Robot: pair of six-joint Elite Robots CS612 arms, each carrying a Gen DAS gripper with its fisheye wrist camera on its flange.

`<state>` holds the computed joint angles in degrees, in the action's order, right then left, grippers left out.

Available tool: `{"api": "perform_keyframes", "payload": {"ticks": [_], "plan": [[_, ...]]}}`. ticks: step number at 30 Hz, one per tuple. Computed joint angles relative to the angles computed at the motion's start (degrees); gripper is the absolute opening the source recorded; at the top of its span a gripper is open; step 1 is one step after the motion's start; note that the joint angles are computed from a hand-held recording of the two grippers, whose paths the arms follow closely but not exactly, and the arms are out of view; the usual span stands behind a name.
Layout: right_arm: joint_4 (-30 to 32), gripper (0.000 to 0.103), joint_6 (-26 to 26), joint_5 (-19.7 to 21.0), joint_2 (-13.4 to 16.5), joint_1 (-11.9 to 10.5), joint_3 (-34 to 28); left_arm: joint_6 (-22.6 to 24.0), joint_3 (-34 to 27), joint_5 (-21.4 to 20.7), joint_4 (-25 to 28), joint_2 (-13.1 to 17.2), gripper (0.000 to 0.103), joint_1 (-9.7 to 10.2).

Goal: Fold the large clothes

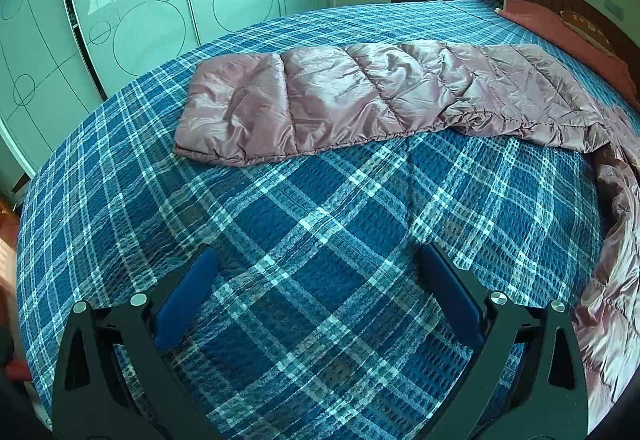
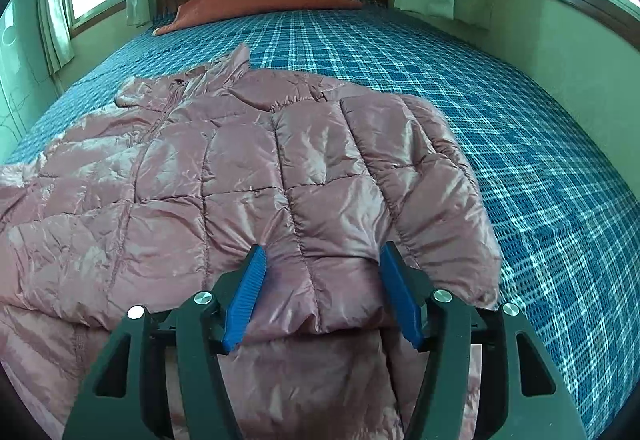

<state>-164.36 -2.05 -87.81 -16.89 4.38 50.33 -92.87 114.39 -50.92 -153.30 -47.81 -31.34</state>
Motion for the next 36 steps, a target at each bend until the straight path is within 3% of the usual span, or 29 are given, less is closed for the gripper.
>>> {"api": "perform_keyframes", "payload": {"ticks": [6,10,19,22,29,34,36], "plan": [[-8.48,0.062,-2.81,2.23,-7.02,-0.09,13.69,0.03,0.1,0.02,-0.22,0.05,0.101,0.02],[-10.83,0.066,-3.82,2.79,-9.75,-0.3,20.06,0.02,0.01,0.01,0.07,0.01,0.101,0.02],[-9.41,0.068,-2.75,2.56,-9.2,-0.55,22.05,0.47,1.2,-0.89,-3.0,-0.36,0.101,0.27],[-9.72,0.069,-3.49,1.48,-9.03,-0.24,21.92,1.2,3.36,-1.72,-9.09,-0.86,0.101,0.65],[-10.36,0.071,-3.05,2.07,-8.85,-0.29,21.95,-0.88,9.48,-0.06,-31.21,0.85,0.099,2.51],[-10.88,0.071,-3.02,2.08,-8.93,-0.34,22.38,-0.39,11.02,0.58,-40.36,2.64,0.092,5.14],[-10.93,0.071,-2.99,2.07,-8.88,-0.33,22.31,-1.16,11.59,1.35,-41.41,2.76,0.084,5.85]]}}
